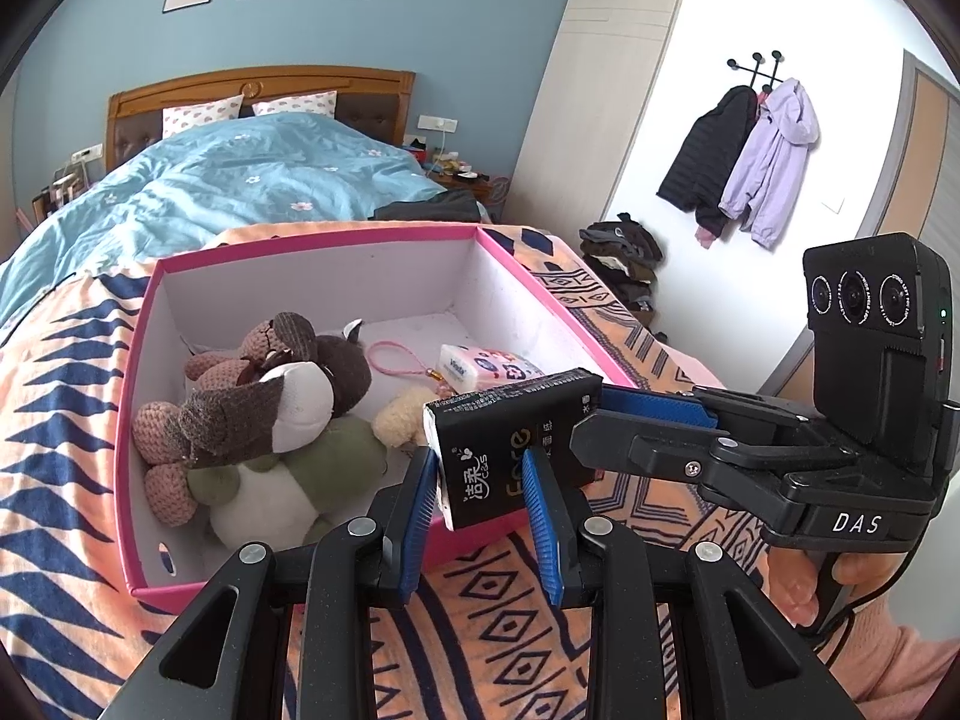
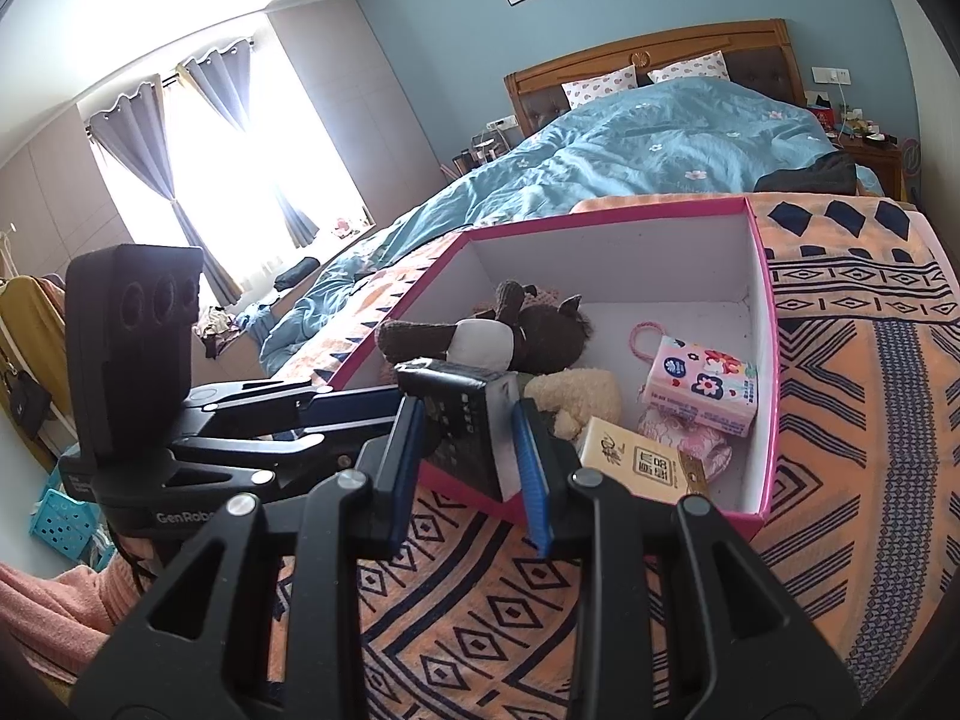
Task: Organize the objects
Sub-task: 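Lower the black tissue pack into the pink box beside the beige pack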
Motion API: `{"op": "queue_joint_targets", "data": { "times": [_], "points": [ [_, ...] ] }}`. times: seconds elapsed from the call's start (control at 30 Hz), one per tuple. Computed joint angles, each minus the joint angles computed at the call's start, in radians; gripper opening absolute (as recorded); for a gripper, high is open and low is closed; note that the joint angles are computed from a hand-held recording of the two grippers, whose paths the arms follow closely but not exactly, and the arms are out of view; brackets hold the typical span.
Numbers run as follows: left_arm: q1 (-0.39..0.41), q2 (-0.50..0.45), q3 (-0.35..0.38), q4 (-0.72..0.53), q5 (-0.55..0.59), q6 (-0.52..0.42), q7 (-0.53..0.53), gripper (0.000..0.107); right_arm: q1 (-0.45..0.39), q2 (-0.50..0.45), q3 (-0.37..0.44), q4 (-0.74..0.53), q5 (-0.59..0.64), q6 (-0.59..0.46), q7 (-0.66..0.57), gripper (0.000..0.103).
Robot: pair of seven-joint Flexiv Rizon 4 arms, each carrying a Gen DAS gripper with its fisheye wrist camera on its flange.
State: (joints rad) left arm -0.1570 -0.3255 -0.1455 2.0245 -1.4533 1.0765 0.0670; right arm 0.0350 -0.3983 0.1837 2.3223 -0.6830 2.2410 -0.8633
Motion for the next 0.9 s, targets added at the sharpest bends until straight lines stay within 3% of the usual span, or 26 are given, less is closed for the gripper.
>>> {"op": "queue_joint_targets", "data": {
  "times": [0.9],
  "points": [
    [0.021, -0.061, -0.027, -0.051, 0.065, 0.04, -0.069, 0.029, -0.051, -0.059, 0.012, -0.069, -0.101, -0.028, 0.1, 0.034]
  ]
}}
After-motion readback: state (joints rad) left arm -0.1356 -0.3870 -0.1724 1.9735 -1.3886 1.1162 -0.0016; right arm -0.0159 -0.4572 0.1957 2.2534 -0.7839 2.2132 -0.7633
